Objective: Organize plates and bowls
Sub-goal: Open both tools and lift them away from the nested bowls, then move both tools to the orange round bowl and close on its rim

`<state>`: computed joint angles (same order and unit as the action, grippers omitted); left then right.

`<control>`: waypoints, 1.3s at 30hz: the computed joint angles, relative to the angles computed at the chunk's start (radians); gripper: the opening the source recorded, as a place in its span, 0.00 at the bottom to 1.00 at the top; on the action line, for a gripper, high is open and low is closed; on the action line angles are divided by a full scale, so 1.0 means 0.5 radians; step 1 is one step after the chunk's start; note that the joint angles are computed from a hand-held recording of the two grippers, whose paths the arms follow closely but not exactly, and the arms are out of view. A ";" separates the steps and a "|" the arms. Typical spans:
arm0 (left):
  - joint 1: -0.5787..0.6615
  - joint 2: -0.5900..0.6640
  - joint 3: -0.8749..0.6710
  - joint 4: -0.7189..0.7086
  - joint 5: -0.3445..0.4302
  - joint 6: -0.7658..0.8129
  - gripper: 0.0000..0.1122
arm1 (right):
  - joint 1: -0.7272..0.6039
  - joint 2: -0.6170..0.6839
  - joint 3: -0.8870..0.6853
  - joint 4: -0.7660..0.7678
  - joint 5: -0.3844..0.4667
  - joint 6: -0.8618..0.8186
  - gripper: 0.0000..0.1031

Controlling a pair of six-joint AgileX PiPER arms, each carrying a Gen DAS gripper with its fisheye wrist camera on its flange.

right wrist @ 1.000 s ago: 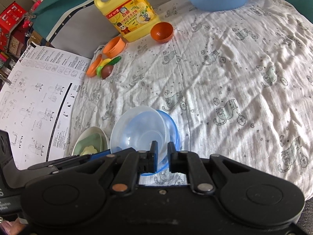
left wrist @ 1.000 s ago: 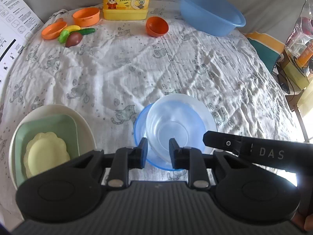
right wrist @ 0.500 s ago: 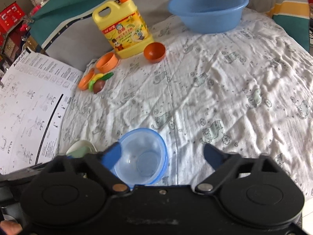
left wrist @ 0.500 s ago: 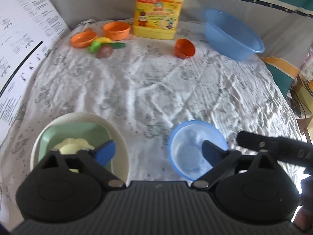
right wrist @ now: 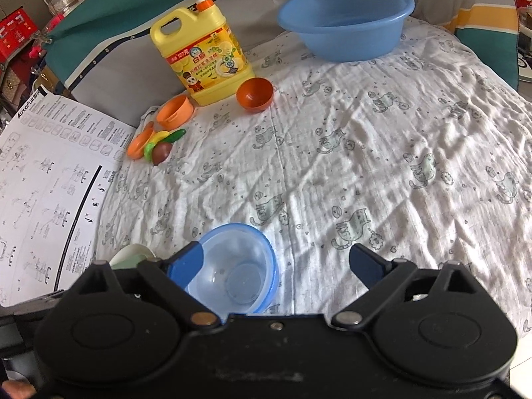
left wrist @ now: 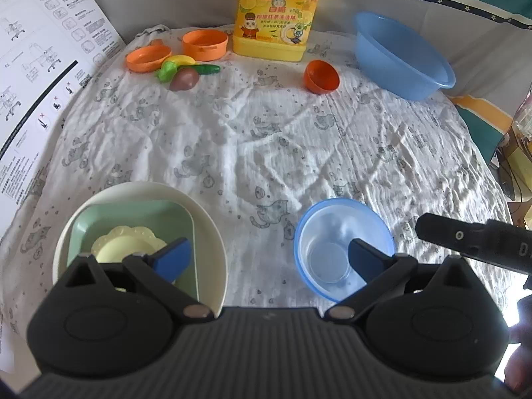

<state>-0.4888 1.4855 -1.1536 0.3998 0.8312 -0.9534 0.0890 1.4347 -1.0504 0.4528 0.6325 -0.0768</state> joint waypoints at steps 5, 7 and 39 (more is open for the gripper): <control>0.023 0.016 -0.012 -0.002 -0.005 0.015 0.92 | 0.011 0.002 0.001 -0.029 -0.029 0.024 1.00; 0.038 0.027 -0.023 -0.006 -0.008 0.027 0.92 | 0.004 0.013 -0.003 -0.028 -0.032 0.026 1.00; 0.385 0.804 -1.145 -0.043 0.073 0.637 0.92 | -0.120 0.846 -0.963 -0.227 -0.085 -0.071 1.00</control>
